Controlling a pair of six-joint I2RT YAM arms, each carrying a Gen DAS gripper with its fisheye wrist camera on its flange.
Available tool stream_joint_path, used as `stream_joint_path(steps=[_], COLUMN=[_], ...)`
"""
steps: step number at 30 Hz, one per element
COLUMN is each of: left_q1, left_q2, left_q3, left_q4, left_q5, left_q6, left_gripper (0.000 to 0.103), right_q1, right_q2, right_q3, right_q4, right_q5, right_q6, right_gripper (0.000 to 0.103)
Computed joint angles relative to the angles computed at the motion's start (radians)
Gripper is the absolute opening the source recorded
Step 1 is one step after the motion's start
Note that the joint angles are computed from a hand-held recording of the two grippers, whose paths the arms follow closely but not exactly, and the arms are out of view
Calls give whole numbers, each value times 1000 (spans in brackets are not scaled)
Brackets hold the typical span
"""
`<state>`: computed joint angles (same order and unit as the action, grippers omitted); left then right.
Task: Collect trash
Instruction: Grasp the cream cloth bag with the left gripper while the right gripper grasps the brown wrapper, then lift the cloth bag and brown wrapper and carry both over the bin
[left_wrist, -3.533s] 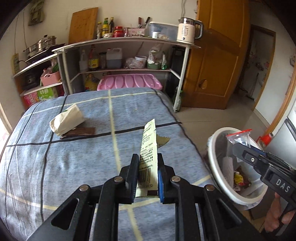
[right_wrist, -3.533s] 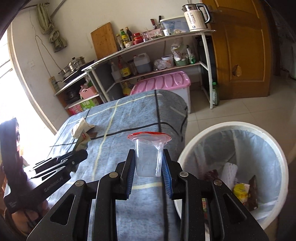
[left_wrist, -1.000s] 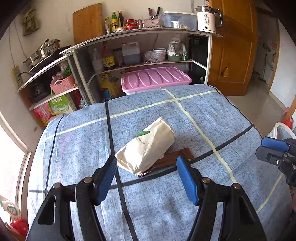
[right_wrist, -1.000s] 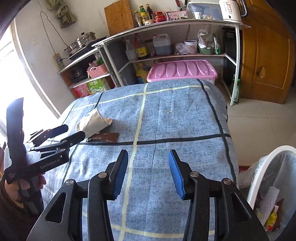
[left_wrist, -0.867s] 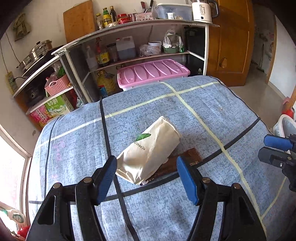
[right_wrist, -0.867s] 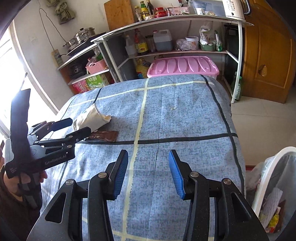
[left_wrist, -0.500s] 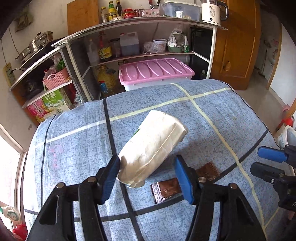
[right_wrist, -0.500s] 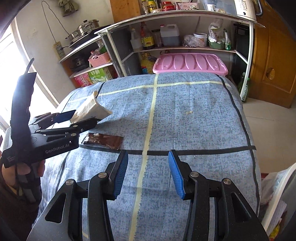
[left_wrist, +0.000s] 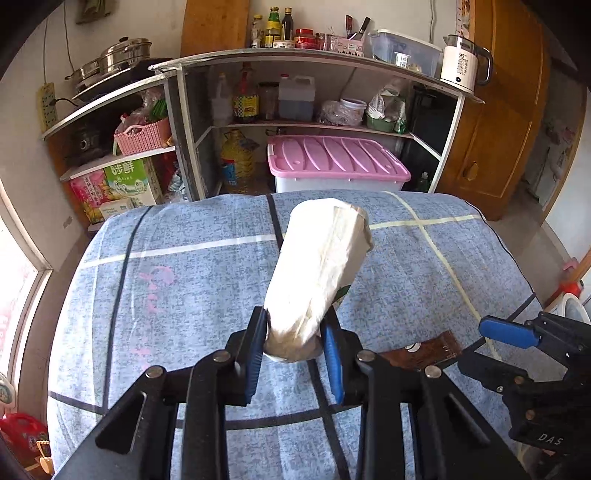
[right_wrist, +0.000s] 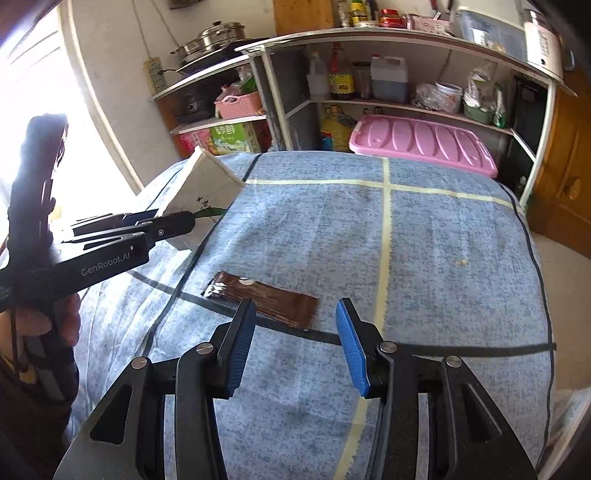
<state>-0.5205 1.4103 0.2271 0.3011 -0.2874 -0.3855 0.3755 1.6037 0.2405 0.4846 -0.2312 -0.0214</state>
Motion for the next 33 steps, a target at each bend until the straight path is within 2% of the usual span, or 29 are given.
stream_joint_path(steps=[5, 7, 9, 12, 14, 18, 20, 27, 30, 33], left_q1=[43, 56, 64, 37, 22, -26, -64, -225, -314, -430], left_q2=[-142, -177, -205, -225, -242, -258, -258, -268, -269, -246], left_q3=[-70, -93, -114, -126, -130, -128, -123, -98, -72, -37], left_q4=[-67, -84, -88, -109, -124, -149, -161, -238, -290, -326], left_q5=[12, 21, 26, 1, -3, -26, -46, -123, -175, -226], left_q6=[-12, -20, -28, -51, -68, -112, -140, -269, -336, -421], left_gripper=[31, 31, 31, 31, 31, 31, 31, 31, 31, 31], right_q1=[112, 136, 150, 120, 106, 115, 129, 108, 64, 3], right_q2=[134, 195, 233, 256, 250, 234, 225, 138, 6, -183], right_q3=[59, 96, 103, 112, 106, 87, 70, -20, -78, -142], right_q4=[69, 69, 103, 99, 98, 110, 121, 152, 110, 3], right_q5=[55, 88, 126, 98, 98, 118, 131, 103, 70, 32], right_q6=[-85, -121, -143, -141, -133, -117, -114, -65, -53, -52], right_gripper=[47, 53, 53, 53, 48, 27, 21, 17, 17, 17])
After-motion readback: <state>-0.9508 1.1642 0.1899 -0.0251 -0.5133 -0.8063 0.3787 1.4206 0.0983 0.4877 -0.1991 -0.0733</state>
